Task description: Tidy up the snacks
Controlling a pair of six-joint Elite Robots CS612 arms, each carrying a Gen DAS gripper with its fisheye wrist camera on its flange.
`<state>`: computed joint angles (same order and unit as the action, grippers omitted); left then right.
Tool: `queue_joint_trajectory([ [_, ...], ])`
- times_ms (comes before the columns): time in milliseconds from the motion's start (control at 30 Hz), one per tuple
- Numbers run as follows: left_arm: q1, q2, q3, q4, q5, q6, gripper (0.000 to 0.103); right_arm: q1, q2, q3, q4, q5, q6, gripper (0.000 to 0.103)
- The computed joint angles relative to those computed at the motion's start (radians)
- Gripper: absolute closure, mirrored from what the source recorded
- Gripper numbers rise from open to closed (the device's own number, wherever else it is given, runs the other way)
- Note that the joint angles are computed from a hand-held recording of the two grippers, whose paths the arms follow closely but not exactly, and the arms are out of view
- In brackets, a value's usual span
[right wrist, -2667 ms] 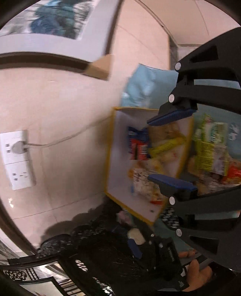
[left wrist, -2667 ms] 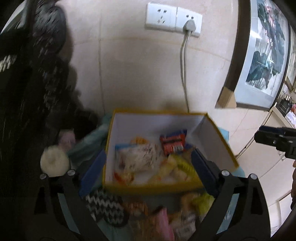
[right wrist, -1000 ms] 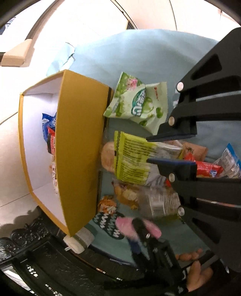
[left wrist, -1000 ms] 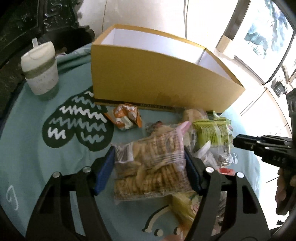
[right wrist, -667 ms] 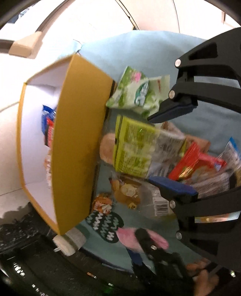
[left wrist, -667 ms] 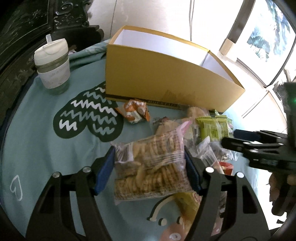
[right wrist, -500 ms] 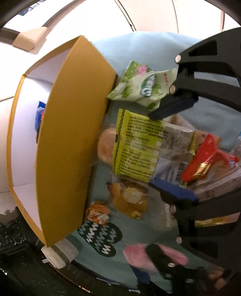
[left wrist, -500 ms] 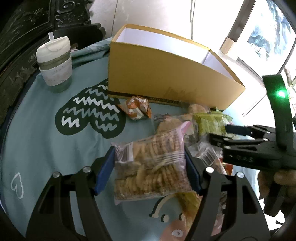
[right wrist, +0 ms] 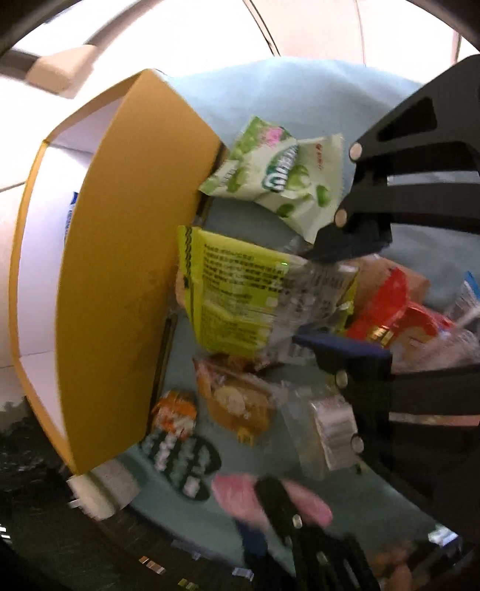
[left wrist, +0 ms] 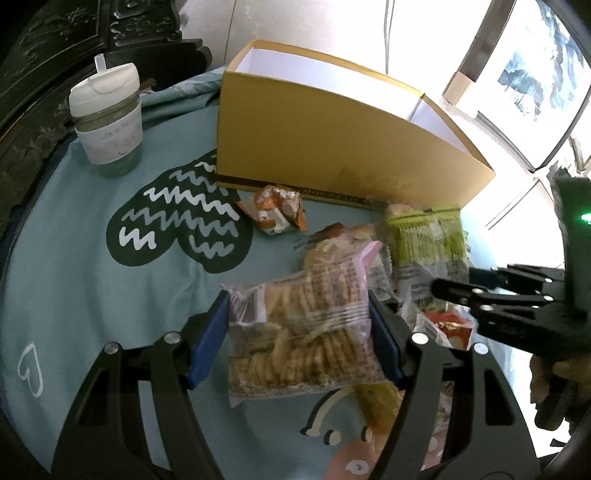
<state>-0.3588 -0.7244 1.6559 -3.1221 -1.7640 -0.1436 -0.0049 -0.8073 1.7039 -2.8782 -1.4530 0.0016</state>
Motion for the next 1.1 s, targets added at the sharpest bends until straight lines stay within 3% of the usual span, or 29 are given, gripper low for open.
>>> queue_joint_trajectory([
  [167, 0.001, 0.001, -0.003, -0.002, -0.010, 0.007, 0.031, -0.040, -0.031, 0.059, -0.039, 0.081, 0.048, 0.077],
  [233, 0.000, 0.000, -0.002, 0.002, -0.013, 0.013, 0.031, -0.046, -0.039, 0.078, -0.048, 0.068, 0.053, 0.077],
  [300, 0.000, -0.001, -0.002, 0.007, -0.015, 0.016, 0.031, -0.043, -0.041, 0.089, -0.050, 0.001, 0.047, 0.077],
  [400, 0.000, -0.002, -0.003, 0.010, -0.014, 0.015, 0.031, -0.050, -0.040, 0.091, -0.041, -0.006, 0.080, 0.076],
  [467, 0.000, -0.003, -0.004, 0.010, -0.013, 0.015, 0.031, -0.054, -0.043, 0.093, -0.053, 0.009, 0.094, 0.068],
  [567, -0.002, -0.003, -0.004, 0.012, -0.008, 0.013, 0.031, -0.038, -0.043, 0.077, -0.082, -0.012, 0.143, 0.036],
  [600, -0.002, -0.003, -0.004, 0.012, -0.009, 0.012, 0.031, -0.032, -0.040, 0.065, -0.080, -0.010, 0.150, 0.034],
  [700, -0.004, -0.004, -0.004, 0.011, -0.008, 0.013, 0.031, -0.002, -0.022, 0.015, -0.040, -0.040, 0.134, 0.032],
  [867, 0.000, -0.001, -0.007, 0.015, -0.004, 0.024, 0.030, 0.055, 0.027, -0.072, 0.065, -0.176, 0.108, 0.031],
  [1033, -0.009, 0.010, -0.017, 0.023, 0.023, 0.065, 0.030, 0.062, 0.039, -0.077, 0.076, -0.217, 0.084, 0.035],
  [1100, -0.011, 0.015, -0.019, 0.019, 0.026, 0.076, 0.029, 0.054, 0.031, -0.066, 0.083, -0.214, 0.077, 0.042],
])
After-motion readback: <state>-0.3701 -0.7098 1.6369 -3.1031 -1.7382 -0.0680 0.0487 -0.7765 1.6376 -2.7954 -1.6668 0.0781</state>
